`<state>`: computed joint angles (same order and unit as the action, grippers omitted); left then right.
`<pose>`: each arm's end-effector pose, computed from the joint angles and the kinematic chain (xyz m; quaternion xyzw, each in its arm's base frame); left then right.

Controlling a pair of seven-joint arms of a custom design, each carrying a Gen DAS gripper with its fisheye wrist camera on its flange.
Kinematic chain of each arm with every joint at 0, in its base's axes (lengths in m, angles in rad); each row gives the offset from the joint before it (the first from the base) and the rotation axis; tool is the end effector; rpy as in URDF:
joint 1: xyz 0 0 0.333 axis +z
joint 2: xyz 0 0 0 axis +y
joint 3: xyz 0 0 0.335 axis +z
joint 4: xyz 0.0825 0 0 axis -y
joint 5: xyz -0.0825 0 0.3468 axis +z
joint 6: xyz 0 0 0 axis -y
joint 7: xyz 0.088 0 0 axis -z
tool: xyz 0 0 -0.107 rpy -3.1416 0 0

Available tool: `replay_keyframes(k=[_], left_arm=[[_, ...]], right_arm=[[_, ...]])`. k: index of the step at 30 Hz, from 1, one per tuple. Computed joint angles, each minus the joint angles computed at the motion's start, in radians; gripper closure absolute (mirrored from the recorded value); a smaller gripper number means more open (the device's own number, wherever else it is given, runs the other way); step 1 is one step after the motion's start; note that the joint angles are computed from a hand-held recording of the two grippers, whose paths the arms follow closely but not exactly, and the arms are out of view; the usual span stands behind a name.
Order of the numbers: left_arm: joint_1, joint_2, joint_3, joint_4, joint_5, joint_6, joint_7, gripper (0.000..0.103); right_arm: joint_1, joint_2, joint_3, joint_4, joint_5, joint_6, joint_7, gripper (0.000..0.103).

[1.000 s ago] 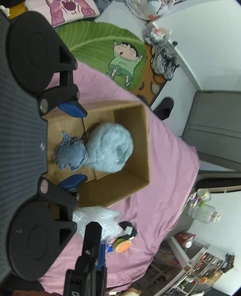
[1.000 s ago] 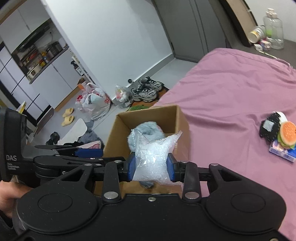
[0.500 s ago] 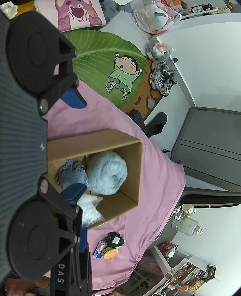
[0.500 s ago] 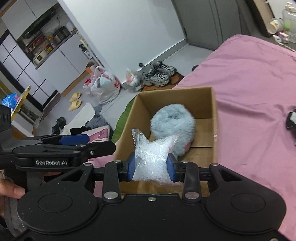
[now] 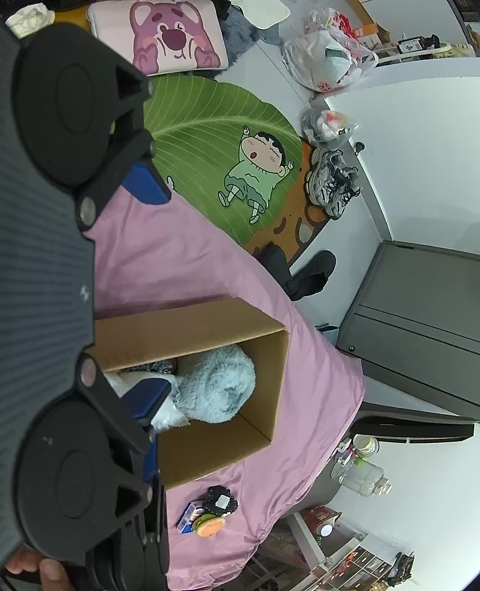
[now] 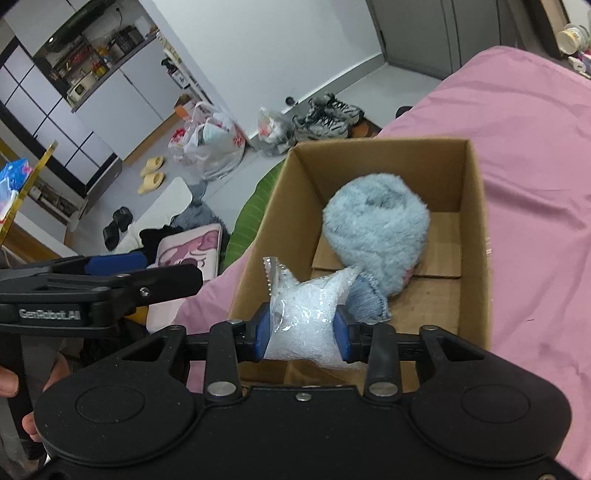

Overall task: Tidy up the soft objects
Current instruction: 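Lower the clear bag into the box and open the right gripper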

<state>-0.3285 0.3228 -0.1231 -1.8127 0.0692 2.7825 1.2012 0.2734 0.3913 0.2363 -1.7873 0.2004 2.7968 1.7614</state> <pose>0.5931 -0.2802 0.4777 -0.6290 0.7088 -0.2955 0.1210 0.5979 0.2984 0.4492 -0.7042 0.6335 -0.0369 0.3185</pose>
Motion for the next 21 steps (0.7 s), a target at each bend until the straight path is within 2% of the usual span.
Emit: replay_keyframes(k=[2,6,11,14,18,21], left_arm=[[-0.003,0.0,0.006,-0.002,0.007,-0.001,-0.008,0.002],[0.0,-0.005,0.007,-0.011,0.004,0.005,-0.019,0.0],[-0.002,-0.007,0.005,-0.004,0.003,0.009,-0.027,0.0],[-0.024,-0.01,0.024,0.003,0.042,0.019,-0.067,0.0],[-0.032,-0.008,0.013,0.026,0.049,0.021,-0.071,0.0],[-0.07,-0.008,0.038,0.043,0.108,0.015,-0.123,0.0]], right_arm=[[0.016,0.0,-0.016,0.002,-0.025,-0.005,0.016,0.061],[-0.005,-0.015,0.002,-0.018,-0.002,0.022,-0.002,0.049],[-0.033,-0.065,0.011,-0.069,0.037,0.068,-0.008,0.045],[-0.048,-0.101,0.014,-0.103,0.063,0.105,-0.026,0.039],[-0.04,-0.16,-0.017,-0.162,0.043,0.146,-0.01,0.023],[-0.038,-0.192,-0.035,-0.206,0.032,0.184,0.005,0.011]])
